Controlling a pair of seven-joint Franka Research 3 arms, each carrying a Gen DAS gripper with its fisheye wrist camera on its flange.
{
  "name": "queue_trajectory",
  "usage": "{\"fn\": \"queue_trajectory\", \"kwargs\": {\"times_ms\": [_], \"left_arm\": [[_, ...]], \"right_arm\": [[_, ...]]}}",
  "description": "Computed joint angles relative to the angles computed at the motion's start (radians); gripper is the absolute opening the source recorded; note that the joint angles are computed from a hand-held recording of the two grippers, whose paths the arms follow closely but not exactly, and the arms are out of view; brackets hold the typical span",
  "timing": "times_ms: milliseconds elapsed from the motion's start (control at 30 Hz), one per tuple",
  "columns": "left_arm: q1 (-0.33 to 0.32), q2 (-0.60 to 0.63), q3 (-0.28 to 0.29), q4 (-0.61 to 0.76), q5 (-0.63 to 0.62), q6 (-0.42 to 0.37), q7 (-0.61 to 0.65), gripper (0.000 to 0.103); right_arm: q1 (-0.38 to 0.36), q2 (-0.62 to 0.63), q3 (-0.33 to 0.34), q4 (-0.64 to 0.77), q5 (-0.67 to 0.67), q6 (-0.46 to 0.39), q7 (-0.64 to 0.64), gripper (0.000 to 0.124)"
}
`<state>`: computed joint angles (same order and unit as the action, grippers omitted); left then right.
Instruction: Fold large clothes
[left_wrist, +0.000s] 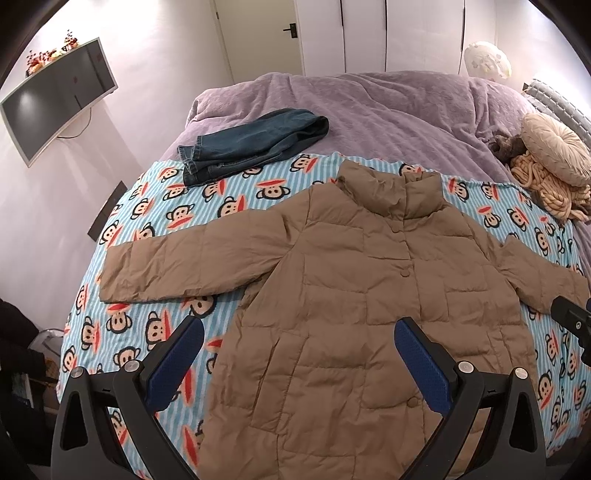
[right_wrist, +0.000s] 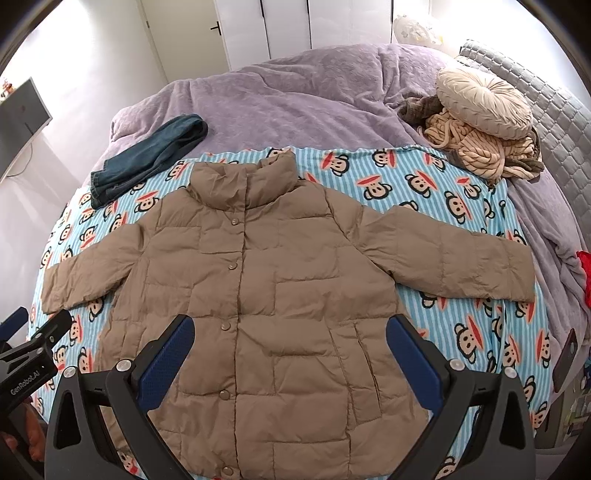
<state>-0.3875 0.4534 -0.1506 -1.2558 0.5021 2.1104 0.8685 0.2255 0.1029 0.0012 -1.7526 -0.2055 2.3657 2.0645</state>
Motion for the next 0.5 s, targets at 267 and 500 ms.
{"fn": "queue_trajectory", "kwargs": {"times_ms": [267,500], "left_arm": [[0.002,0.000,0.000,0.000,-0.005,0.002,0.002,0.103],[0.001,0.001,0.000,0.001,-0.004,0.002,0.001,0.103]], "right_arm": [[0.000,-0.002,-0.001,-0.004,-0.002,0.002,0.001,0.103],[0.000,0.008,-0.002,0.014,0.001,-0.003,0.000,0.103]]}}
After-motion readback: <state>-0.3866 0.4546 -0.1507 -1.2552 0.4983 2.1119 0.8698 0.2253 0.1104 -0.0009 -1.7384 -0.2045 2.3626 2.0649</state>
